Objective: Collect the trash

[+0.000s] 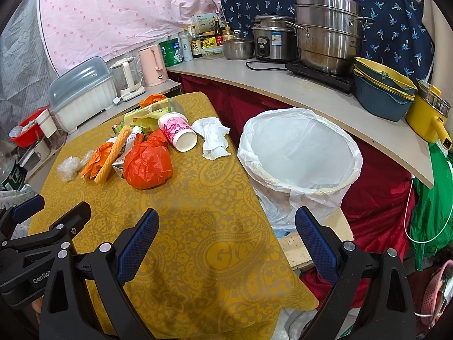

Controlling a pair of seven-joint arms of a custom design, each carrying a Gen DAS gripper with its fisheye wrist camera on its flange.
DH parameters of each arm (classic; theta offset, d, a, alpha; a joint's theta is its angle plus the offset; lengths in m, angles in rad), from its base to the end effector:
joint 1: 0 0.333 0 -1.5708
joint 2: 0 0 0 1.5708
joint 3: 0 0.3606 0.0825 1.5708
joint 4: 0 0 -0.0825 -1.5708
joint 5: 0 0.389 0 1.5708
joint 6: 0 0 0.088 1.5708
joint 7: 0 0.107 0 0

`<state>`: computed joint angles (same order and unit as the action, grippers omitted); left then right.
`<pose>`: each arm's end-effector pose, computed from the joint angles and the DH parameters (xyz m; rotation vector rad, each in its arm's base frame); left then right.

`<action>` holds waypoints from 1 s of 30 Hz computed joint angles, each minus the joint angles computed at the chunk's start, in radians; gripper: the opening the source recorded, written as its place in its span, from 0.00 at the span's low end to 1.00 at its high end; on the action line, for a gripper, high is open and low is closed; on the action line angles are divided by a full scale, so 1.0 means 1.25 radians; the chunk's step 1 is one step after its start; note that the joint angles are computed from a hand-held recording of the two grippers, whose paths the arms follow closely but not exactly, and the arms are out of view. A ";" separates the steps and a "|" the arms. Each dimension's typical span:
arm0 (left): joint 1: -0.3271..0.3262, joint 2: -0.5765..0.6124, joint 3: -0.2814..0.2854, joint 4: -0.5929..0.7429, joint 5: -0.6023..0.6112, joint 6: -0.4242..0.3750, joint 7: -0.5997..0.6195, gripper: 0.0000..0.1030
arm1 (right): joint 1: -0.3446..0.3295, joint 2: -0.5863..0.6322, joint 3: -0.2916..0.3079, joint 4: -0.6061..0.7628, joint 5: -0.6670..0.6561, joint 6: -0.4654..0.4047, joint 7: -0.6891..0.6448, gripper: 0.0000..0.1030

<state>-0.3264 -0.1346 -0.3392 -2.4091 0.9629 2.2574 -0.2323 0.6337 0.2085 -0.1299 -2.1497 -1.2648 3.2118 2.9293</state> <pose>0.3880 -0.2791 0.4102 -2.0625 1.2419 -0.3793 0.4618 0.3622 0.3989 -2.0144 1.2610 -0.4298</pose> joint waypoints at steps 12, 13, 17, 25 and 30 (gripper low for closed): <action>0.028 -0.003 0.019 -0.024 0.032 0.043 -0.012 0.87 | 0.017 0.046 -0.002 0.038 0.087 -0.007 -0.067 0.91; 0.033 -0.004 0.021 -0.028 0.041 0.044 -0.018 0.87 | 0.027 0.056 -0.009 0.048 0.098 -0.007 -0.077 0.90; 0.057 -0.011 0.036 -0.048 0.065 0.056 -0.036 0.87 | 0.024 0.102 0.008 0.098 0.189 -0.021 -0.165 0.90; 0.143 -0.043 0.081 -0.115 0.142 0.122 -0.111 0.87 | -0.013 0.250 0.084 0.291 0.362 -0.080 -0.338 0.90; 0.213 -0.054 0.123 -0.153 0.148 0.133 -0.055 0.90 | -0.003 0.367 0.111 0.451 0.442 -0.168 -0.450 0.88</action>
<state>-0.0600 -0.2021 -0.1858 -2.6006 1.1481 2.4233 -0.3011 0.6299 0.6668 0.0085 -1.5861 -0.7124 3.0013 2.3667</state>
